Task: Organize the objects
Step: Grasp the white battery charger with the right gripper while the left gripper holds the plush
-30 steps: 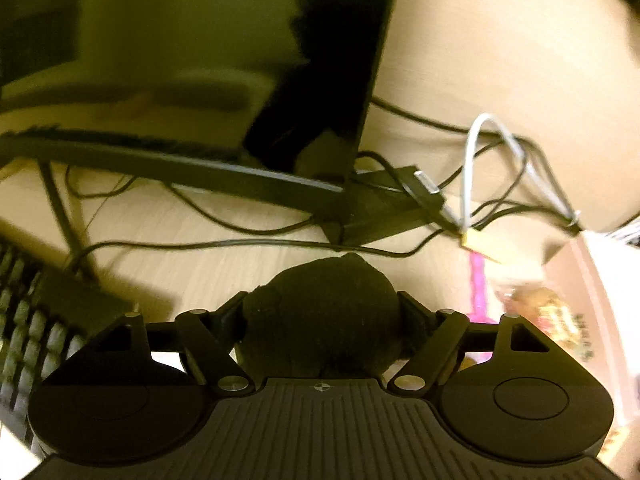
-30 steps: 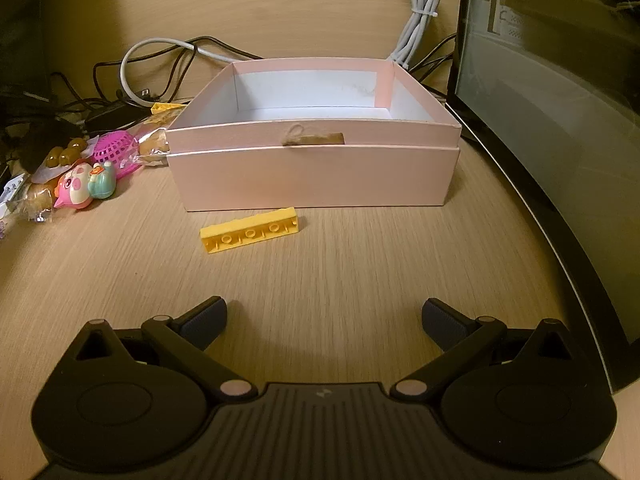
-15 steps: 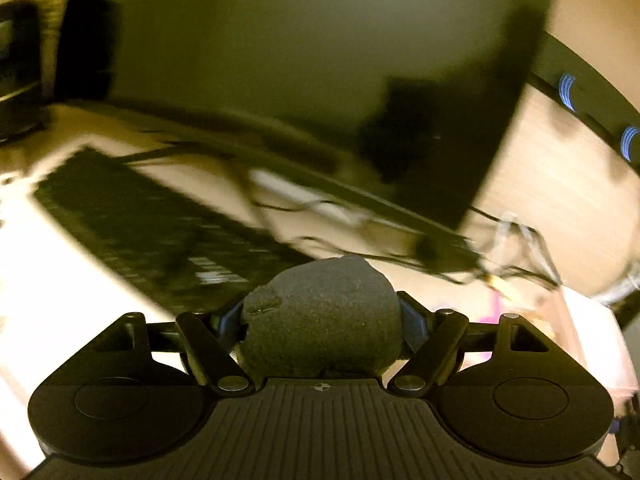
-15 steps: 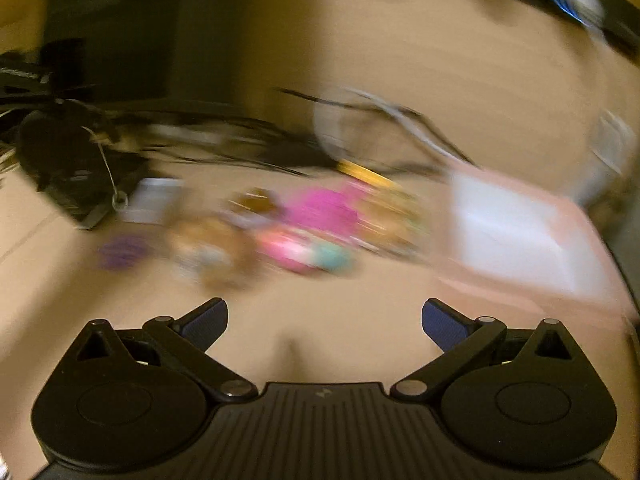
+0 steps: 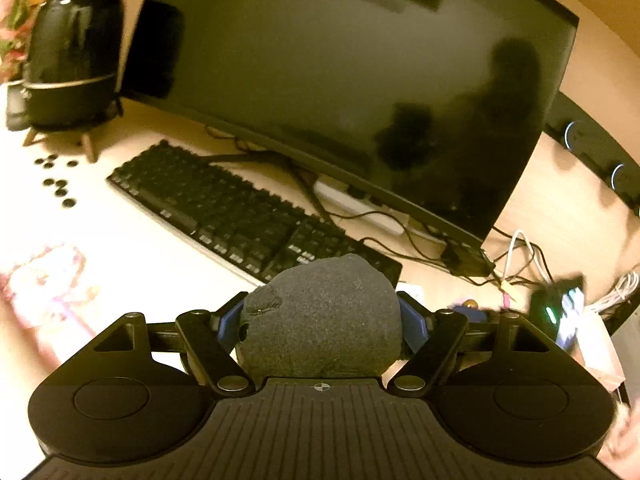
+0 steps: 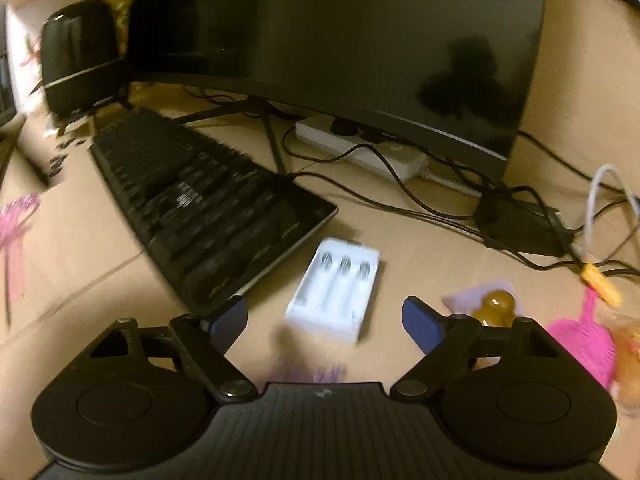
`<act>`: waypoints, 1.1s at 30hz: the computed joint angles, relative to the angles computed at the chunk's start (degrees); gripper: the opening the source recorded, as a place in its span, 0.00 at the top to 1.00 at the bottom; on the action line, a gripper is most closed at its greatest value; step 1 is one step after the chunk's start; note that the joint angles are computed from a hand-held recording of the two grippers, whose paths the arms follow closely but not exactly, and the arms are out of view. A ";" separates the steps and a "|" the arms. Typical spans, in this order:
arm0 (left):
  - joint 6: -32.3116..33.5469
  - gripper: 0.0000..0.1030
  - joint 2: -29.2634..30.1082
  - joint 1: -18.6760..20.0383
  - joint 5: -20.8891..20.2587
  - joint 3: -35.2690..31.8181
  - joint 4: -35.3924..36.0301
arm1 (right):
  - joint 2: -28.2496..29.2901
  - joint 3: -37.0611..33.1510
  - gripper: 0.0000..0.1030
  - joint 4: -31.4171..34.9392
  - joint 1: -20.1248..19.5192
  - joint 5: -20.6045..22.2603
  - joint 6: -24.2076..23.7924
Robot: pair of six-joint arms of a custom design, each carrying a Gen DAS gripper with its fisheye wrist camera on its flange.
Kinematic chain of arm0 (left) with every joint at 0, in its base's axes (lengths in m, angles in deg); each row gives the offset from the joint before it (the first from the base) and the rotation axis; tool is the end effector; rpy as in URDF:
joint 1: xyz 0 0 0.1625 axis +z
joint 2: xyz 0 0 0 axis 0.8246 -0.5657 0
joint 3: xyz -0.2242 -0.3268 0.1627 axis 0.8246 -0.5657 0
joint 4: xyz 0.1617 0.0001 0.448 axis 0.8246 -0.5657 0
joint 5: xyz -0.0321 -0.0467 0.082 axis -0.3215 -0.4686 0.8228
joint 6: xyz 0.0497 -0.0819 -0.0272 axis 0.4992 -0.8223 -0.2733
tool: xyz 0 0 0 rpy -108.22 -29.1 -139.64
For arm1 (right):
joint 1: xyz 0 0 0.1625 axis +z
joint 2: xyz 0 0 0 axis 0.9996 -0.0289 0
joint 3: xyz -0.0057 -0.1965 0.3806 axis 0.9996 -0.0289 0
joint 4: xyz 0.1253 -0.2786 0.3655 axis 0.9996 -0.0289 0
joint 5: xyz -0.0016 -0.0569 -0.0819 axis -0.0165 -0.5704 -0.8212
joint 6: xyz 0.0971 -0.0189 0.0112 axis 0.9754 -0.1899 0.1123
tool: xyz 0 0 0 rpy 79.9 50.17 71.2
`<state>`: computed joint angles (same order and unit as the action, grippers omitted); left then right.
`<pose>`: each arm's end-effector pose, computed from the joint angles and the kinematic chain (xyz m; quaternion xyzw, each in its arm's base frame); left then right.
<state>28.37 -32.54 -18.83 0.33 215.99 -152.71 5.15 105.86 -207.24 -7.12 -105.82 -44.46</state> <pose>-0.2058 -0.4290 0.0586 0.0388 0.8454 -0.4762 0.2389 0.0306 -0.6250 0.1269 0.3982 -0.8471 0.2667 0.2298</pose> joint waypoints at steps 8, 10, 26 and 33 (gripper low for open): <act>-4.72 0.21 -3.13 0.21 -3.77 3.60 4.15 | 4.47 -8.51 0.32 9.36 1.15 -4.21 3.06; -3.58 0.21 -2.65 0.81 -5.35 3.32 3.25 | 4.76 -8.97 0.44 9.66 1.13 -5.09 4.15; 13.08 0.21 8.09 3.41 -28.60 -9.92 6.49 | -24.89 10.16 0.54 11.68 -2.73 -3.57 4.20; 18.55 0.21 18.56 1.93 -39.25 -23.94 12.82 | -41.75 16.94 0.54 11.36 -15.35 -0.28 2.76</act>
<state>46.92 -13.98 -16.90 -38.93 192.05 -139.88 -36.60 122.80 -195.88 -22.47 -106.10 -41.70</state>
